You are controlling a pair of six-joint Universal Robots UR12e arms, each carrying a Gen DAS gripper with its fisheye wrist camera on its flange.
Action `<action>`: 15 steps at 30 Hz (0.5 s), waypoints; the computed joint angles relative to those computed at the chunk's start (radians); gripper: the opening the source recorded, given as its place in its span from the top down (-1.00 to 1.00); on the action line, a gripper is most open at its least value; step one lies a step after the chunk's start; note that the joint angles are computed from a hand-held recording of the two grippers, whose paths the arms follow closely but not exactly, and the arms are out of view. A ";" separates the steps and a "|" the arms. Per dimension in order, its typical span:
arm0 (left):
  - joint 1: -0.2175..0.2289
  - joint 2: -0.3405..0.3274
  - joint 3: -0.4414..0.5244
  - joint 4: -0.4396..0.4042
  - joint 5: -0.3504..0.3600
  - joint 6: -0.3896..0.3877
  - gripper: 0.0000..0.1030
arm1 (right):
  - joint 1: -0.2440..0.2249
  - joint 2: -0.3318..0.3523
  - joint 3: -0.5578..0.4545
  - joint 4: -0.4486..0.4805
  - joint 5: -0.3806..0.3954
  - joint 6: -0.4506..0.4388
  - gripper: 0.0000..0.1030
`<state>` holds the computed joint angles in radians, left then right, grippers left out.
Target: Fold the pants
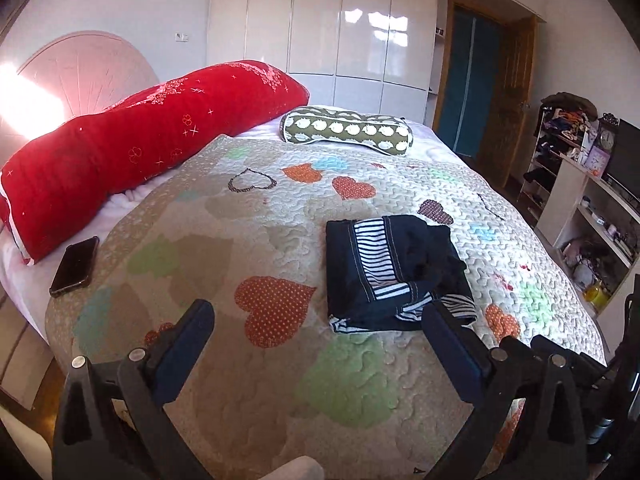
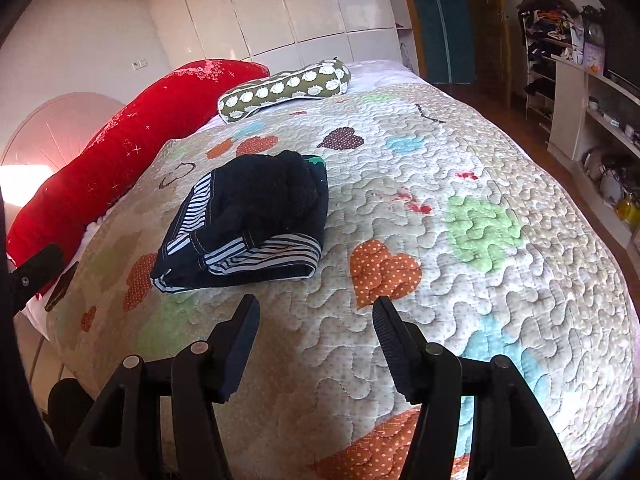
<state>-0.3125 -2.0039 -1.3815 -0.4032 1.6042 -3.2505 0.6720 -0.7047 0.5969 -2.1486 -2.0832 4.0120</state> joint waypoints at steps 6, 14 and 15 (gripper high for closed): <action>-0.013 -0.004 0.009 -0.056 -0.004 0.015 -1.00 | -0.003 -0.028 0.052 -0.006 -0.022 0.021 -0.28; -0.019 -0.007 0.015 -0.107 -0.016 0.036 -1.00 | -0.005 -0.036 0.066 0.016 -0.011 0.047 -0.28; -0.018 -0.007 0.015 -0.113 -0.023 0.035 -1.00 | -0.004 -0.032 0.057 0.025 -0.013 0.048 -0.28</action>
<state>-0.3300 -2.0108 -1.3664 -0.5166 1.5812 -3.2153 0.6678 -0.7370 0.6543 -2.1235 -2.0960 4.0597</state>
